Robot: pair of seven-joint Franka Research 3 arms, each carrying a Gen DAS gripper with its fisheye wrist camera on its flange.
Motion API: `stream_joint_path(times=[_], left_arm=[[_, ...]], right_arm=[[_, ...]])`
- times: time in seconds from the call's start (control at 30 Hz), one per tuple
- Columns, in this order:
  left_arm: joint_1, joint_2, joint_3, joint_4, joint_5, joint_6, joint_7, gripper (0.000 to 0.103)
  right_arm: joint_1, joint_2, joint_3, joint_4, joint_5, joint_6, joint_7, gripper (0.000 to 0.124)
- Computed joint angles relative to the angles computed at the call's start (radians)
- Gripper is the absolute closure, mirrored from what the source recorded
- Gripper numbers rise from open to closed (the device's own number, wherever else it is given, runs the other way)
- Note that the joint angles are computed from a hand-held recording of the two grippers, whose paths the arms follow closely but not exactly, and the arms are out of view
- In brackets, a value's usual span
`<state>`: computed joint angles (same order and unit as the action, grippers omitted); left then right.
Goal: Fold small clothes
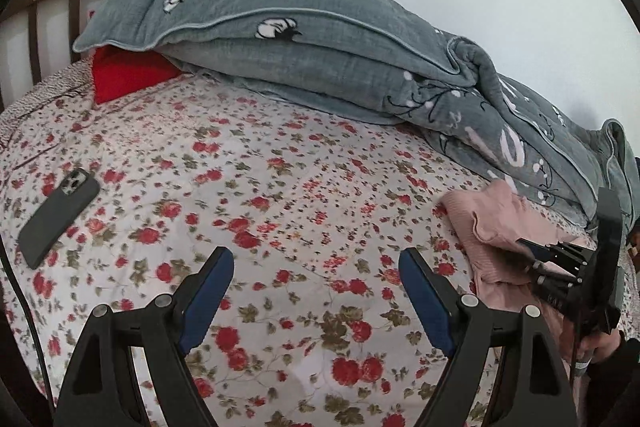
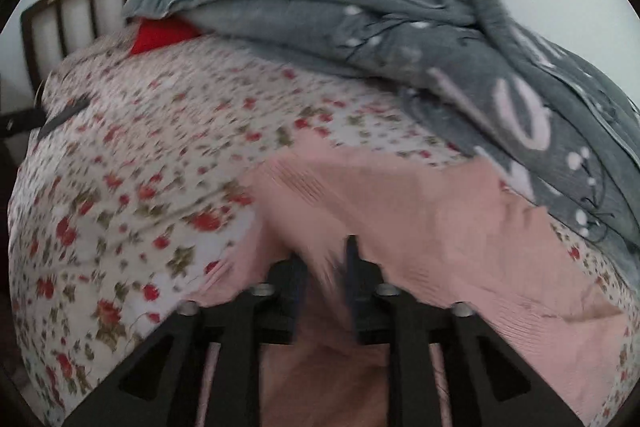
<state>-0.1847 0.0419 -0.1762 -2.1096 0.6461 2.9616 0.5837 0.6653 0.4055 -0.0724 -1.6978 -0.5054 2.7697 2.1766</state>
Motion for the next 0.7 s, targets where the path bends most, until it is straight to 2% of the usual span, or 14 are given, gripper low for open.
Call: stream_joint_path(times=[0.03,0.07,0.13,0.2,0.23,0.3,0.4,0.47,0.53,0.57,0.6,0.63,0.7], left_arm=[[0.000,0.016,-0.010,0.012,-0.050,0.007,0.046,0.019],[0.000,0.028,-0.019,0.020,-0.099,0.012,0.095,0.019],[0.001,0.066,-0.055,0.057,-0.234,0.003,0.239,0.019],[-0.010,0.102,-0.073,0.099,-0.303,-0.009,0.314,0.019],[-0.008,0.134,-0.100,0.134,-0.366,-0.019,0.380,0.019],[-0.008,0.188,-0.142,0.194,-0.460,-0.036,0.475,0.019],[0.004,0.287,-0.222,0.310,-0.592,-0.071,0.630,0.019],[-0.025,0.351,-0.224,0.395,-0.615,-0.113,0.668,0.021],[-0.075,0.411,-0.194,0.484,-0.601,-0.161,0.662,0.025],[-0.100,0.446,-0.175,0.534,-0.590,-0.192,0.651,0.030],[-0.114,0.471,-0.167,0.568,-0.588,-0.210,0.646,0.043],[-0.123,0.495,-0.163,0.600,-0.592,-0.225,0.641,0.050],[-0.138,0.538,-0.154,0.657,-0.599,-0.245,0.625,0.056]], right_arm=[[-0.015,-0.008,0.019,-0.007,0.023,-0.001,-0.033,0.067],[-0.013,-0.021,0.018,-0.020,0.021,0.003,-0.036,0.064],[-0.009,-0.059,0.012,-0.056,0.009,0.013,-0.022,0.064],[-0.014,-0.131,0.006,-0.133,-0.009,0.029,0.017,0.064],[-0.019,-0.150,0.001,-0.151,-0.032,0.036,0.047,0.063],[-0.012,-0.227,-0.031,-0.225,-0.152,0.026,0.173,0.060],[-0.019,-0.345,-0.054,-0.326,-0.357,-0.088,0.359,0.059],[-0.050,-0.400,-0.044,-0.380,-0.407,-0.139,0.409,0.059],[-0.088,-0.460,-0.034,-0.443,-0.436,-0.175,0.448,0.059],[-0.109,-0.488,-0.027,-0.473,-0.456,-0.185,0.473,0.059],[-0.132,-0.517,-0.022,-0.509,-0.481,-0.190,0.506,0.059],[-0.153,-0.535,-0.017,-0.532,-0.495,-0.192,0.527,0.059],[-0.197,-0.561,-0.011,-0.574,-0.502,-0.194,0.557,0.057]])
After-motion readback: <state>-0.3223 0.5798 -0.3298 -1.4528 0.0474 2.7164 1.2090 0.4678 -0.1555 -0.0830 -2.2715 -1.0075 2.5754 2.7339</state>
